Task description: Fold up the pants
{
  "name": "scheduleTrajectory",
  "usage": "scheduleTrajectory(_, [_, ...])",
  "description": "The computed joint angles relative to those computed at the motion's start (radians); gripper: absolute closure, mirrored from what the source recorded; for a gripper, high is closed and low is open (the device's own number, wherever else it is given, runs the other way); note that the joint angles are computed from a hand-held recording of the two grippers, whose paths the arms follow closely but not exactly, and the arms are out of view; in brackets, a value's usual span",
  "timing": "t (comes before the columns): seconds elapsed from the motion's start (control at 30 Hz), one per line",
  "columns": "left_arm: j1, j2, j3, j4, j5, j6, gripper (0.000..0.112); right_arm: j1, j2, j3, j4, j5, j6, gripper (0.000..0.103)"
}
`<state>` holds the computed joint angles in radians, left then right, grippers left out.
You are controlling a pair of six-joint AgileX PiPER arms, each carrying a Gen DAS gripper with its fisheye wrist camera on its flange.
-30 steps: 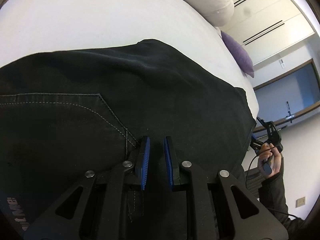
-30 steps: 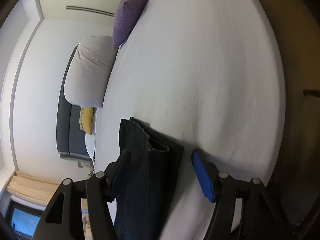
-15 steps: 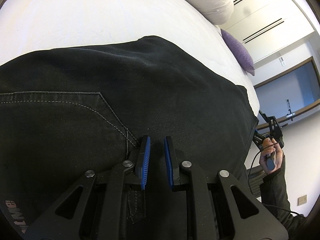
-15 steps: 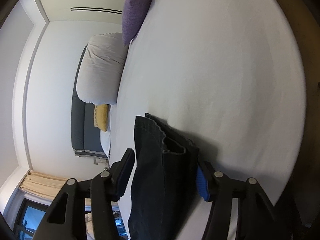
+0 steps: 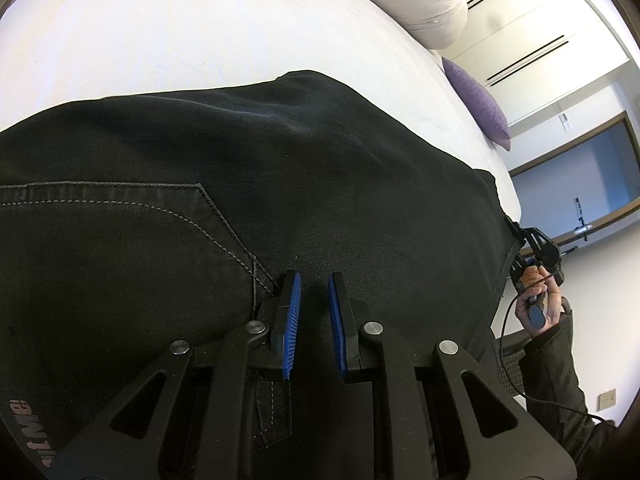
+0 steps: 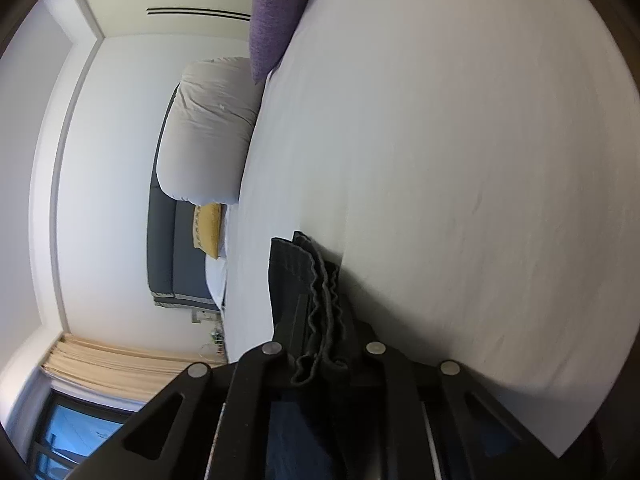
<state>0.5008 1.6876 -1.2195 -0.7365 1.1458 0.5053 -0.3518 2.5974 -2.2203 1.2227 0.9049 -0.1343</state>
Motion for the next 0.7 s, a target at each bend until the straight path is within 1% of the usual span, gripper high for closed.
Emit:
scheduleTrajectory(0.1, [0.002, 0.002, 0.0, -0.002, 0.001, 0.0, 0.098, 0.027, -0.063, 0.037, -0.057, -0.027, -0.031, 0.091])
scheduleTrajectory(0.23, [0.001, 0.005, 0.008, -0.014, -0.008, 0.003, 0.098, 0.128, -0.163, 0.035, -0.234, -0.043, -0.071, 0.091])
scheduleTrajectory(0.3, [0.002, 0.008, 0.009, -0.021, -0.01, 0.005, 0.098, 0.208, -0.223, 0.048, -0.363, -0.049, -0.113, 0.091])
scheduleTrajectory(0.37, [0.0, 0.008, 0.014, -0.028, -0.017, 0.006, 0.098, 0.312, -0.29, 0.095, -0.517, -0.064, -0.17, 0.091])
scheduleTrajectory(0.43, [-0.002, 0.007, 0.015, -0.031, -0.021, -0.003, 0.098, 0.428, -0.349, 0.177, -0.665, -0.1, -0.223, 0.091])
scheduleTrajectory(0.5, [-0.009, 0.004, 0.012, -0.026, -0.026, -0.017, 0.098, 0.512, -0.361, 0.221, -0.772, -0.111, -0.232, 0.091])
scheduleTrajectory(0.53, [-0.015, 0.002, 0.005, -0.018, -0.026, -0.03, 0.098, 0.538, -0.346, 0.212, -0.816, -0.098, -0.217, 0.091])
scheduleTrajectory(0.57, [-0.017, 0.001, 0.001, -0.018, -0.021, -0.034, 0.097, 0.564, -0.325, 0.195, -0.875, -0.082, -0.185, 0.091])
scheduleTrajectory(0.6, [-0.024, 0.006, -0.013, -0.022, -0.006, -0.044, 0.096, 0.592, -0.304, 0.189, -0.956, -0.087, -0.14, 0.091])
scheduleTrajectory(0.63, [-0.028, 0.007, -0.022, -0.025, 0.004, -0.055, 0.09, 0.605, -0.296, 0.19, -0.998, -0.097, -0.113, 0.091])
scheduleTrajectory(0.7, [-0.032, 0.007, -0.033, -0.053, 0.018, -0.053, 0.056, 0.608, -0.299, 0.196, -1.007, -0.112, -0.091, 0.091])
